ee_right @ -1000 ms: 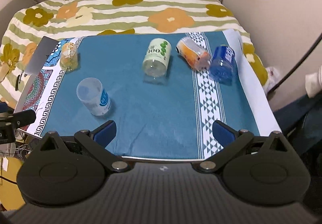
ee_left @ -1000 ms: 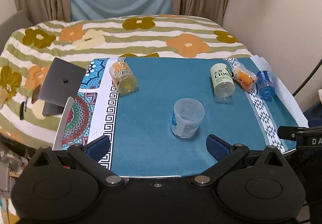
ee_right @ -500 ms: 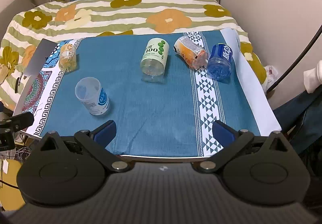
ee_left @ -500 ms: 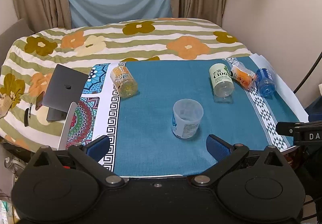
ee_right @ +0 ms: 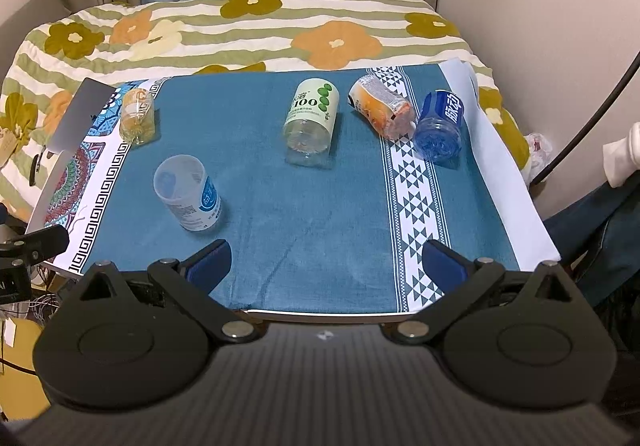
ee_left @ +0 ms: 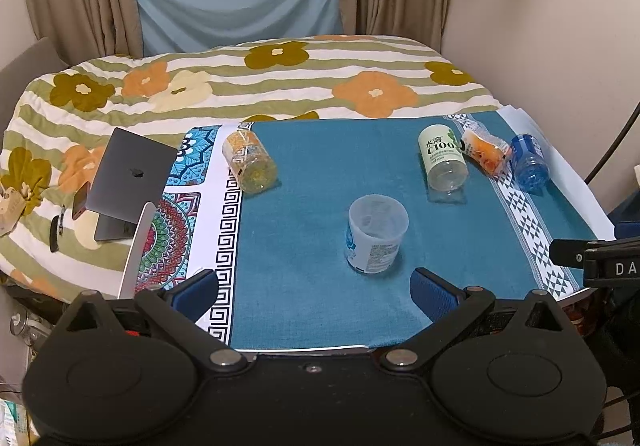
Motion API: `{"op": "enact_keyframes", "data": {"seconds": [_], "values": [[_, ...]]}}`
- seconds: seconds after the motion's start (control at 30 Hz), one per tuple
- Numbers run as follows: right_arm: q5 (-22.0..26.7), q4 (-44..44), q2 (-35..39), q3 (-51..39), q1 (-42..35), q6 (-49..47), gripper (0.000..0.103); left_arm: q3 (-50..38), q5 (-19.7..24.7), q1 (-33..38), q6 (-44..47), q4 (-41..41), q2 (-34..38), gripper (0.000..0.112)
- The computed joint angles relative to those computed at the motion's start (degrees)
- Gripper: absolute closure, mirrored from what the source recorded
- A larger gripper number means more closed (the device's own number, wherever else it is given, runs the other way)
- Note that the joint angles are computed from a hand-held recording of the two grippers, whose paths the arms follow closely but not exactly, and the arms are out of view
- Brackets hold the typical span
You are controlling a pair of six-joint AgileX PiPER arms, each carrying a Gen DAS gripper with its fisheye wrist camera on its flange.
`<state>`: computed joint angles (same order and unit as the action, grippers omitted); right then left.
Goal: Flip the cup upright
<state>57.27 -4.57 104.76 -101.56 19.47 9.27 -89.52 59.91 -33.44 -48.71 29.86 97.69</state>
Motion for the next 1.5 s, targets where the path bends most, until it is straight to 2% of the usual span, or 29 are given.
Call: {"op": "enact_keyframes", "data": {"seconds": [1.1,1.5], "values": [[0.8,-0.3,0.8,-1.7,0.5,0.5,0.000,-1.4,1.1,-0.3,-0.9,2.1,1.2,0.009],[1.1,0.0,1.6,-2.8,0.2,0.2,0.000,-1.1,-0.1,0.8,-1.0,0.9,1.3,0.009]]}}
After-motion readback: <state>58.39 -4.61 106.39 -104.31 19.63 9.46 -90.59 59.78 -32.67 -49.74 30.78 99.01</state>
